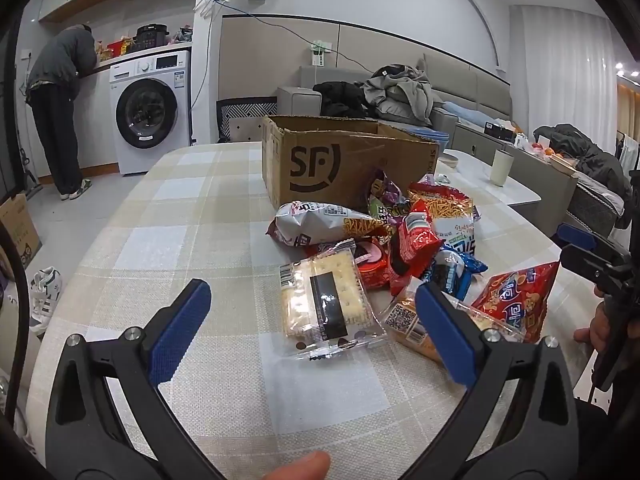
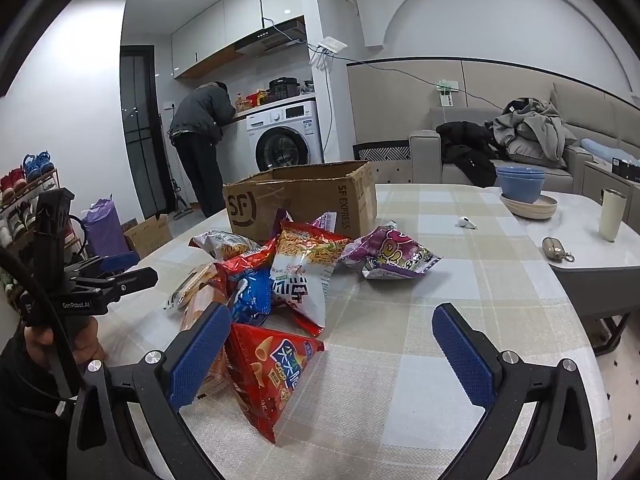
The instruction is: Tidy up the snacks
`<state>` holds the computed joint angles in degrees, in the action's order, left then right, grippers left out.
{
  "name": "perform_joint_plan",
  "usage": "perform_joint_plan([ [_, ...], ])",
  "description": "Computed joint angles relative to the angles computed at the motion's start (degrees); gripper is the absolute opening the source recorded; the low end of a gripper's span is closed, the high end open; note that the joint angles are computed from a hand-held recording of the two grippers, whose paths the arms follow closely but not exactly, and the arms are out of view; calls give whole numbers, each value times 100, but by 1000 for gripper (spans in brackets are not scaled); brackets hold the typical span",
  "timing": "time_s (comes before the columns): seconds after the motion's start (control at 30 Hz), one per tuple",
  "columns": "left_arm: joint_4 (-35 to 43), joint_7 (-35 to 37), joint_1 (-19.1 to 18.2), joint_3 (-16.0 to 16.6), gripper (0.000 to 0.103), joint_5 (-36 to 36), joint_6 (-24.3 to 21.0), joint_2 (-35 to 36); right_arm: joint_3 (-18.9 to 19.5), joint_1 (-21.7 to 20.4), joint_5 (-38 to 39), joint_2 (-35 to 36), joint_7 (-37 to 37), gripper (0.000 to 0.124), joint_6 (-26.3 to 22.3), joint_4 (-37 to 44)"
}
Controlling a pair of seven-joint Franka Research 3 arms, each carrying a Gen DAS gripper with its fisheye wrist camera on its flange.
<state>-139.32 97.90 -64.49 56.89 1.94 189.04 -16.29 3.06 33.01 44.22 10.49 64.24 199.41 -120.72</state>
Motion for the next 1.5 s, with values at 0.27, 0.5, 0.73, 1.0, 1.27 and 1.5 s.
perform_joint_plan([
  [0.27,46,-19,-198,203,102,26,36,60,-58,67,25,25,-35,103,-34,34],
  [0.5,46,-56,-173,190,102,73,34,68,-78,92,69,30,-92,103,-46,45],
  [0.73,47,-60,-178,196,102,84,37,73,-50,64,43,24,-68,103,-43,34],
  [1.0,49,-65,-160,179,102,88,32,83,-81,93,77,22,-95,103,-59,41],
  [1.27,48,-66,-137,155,102,90,35,93,-93,118,109,36,-123,103,-46,55],
  [1.5,48,-65,-96,115,102,90,25,101,-88,116,117,52,-132,103,-43,69],
])
